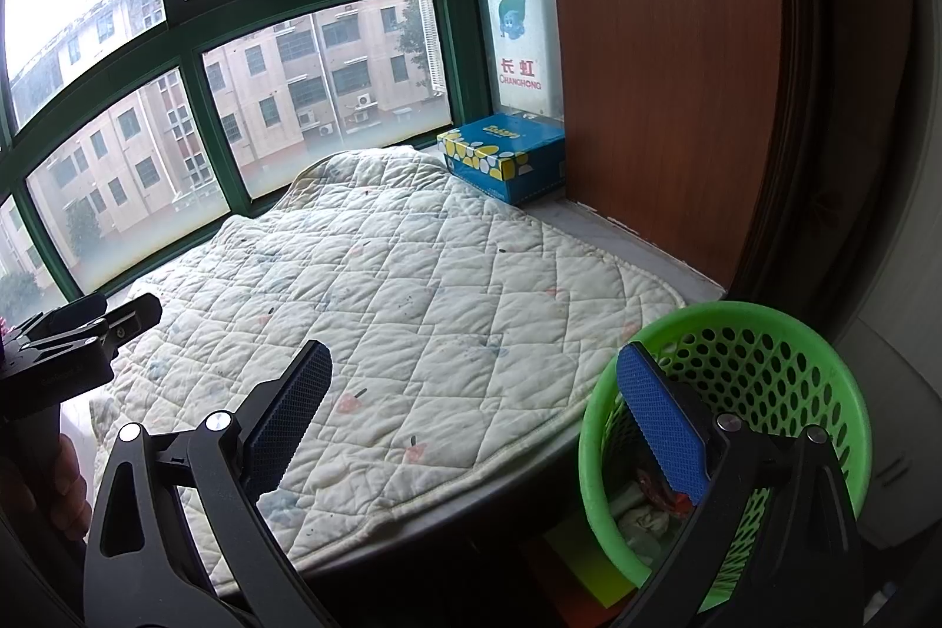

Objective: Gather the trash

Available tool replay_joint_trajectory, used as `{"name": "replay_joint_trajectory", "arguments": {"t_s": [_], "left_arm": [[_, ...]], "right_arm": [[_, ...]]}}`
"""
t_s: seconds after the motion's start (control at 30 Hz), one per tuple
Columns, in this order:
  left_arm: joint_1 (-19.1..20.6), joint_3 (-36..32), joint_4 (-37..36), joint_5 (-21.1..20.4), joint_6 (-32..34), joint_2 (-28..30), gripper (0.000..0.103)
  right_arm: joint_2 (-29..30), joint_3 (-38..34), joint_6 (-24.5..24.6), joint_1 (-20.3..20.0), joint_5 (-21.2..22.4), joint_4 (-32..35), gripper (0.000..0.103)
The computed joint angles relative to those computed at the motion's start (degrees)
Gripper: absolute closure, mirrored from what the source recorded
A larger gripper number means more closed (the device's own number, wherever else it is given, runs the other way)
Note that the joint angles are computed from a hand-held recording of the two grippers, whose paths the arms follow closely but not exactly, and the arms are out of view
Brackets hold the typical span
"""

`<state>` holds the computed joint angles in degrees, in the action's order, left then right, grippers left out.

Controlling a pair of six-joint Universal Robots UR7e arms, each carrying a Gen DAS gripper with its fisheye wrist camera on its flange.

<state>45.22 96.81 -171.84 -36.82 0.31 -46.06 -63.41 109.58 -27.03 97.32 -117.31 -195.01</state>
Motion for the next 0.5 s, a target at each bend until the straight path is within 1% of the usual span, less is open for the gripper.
{"name": "replay_joint_trajectory", "arguments": {"t_s": [0.5], "left_arm": [[0.08, 0.40, -0.36, -0.28, 0.19, -0.18, 0.007]], "right_arm": [[-0.04, 0.35, 0.07, 0.00, 0.31, -0.35, 0.007]]}}
